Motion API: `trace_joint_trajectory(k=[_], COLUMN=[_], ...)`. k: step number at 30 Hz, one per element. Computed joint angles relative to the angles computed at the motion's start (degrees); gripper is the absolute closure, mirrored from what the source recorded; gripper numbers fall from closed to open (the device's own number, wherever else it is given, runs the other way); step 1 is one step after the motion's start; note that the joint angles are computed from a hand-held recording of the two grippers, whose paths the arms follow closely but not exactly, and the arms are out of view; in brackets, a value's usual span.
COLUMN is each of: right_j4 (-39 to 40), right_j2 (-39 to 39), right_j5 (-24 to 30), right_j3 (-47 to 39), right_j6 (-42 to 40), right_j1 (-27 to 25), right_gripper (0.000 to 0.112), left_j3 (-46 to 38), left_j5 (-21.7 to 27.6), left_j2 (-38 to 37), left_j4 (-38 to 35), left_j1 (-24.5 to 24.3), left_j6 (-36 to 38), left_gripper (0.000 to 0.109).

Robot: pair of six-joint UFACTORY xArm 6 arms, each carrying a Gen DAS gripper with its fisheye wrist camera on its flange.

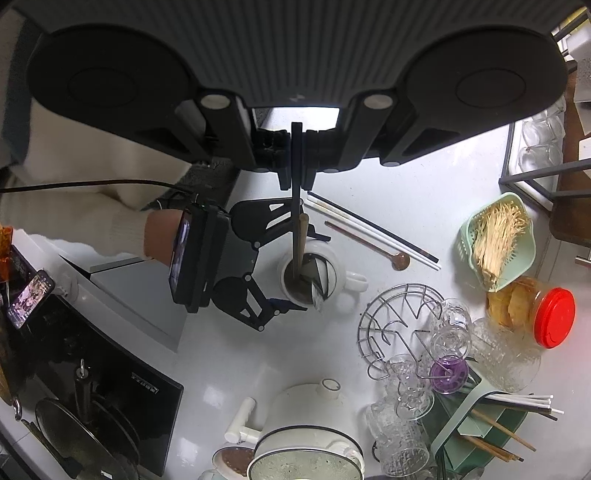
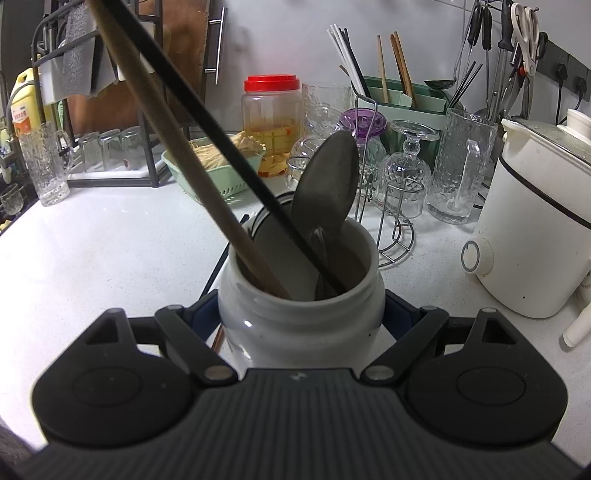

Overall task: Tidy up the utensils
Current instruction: 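Lower the black chopstick into the jar and open the left gripper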

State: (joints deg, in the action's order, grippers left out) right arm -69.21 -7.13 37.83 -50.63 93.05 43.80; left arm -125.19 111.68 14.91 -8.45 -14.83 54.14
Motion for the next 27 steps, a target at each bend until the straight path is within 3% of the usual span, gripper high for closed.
trace_joint_trajectory(k=[11, 27], right_j4=[0.0, -0.6], right_j2=[0.1, 0.9], right_j5=[-0.4, -0.3], right_j3=[0.0, -0.8], right_j6=[-0.3, 0.3], right_j1=[-0.2, -0.4], right_gripper=[0.022, 0.022], left_j3=[6.6, 13.5], left_j5=[-3.9, -10.2], left_j2=[-2.0, -2.5], left_j4=[0.0, 3.9], left_j1=[-0.2, -5.9], left_j6=[-0.7, -1.5], left_gripper=[0.103, 0.103])
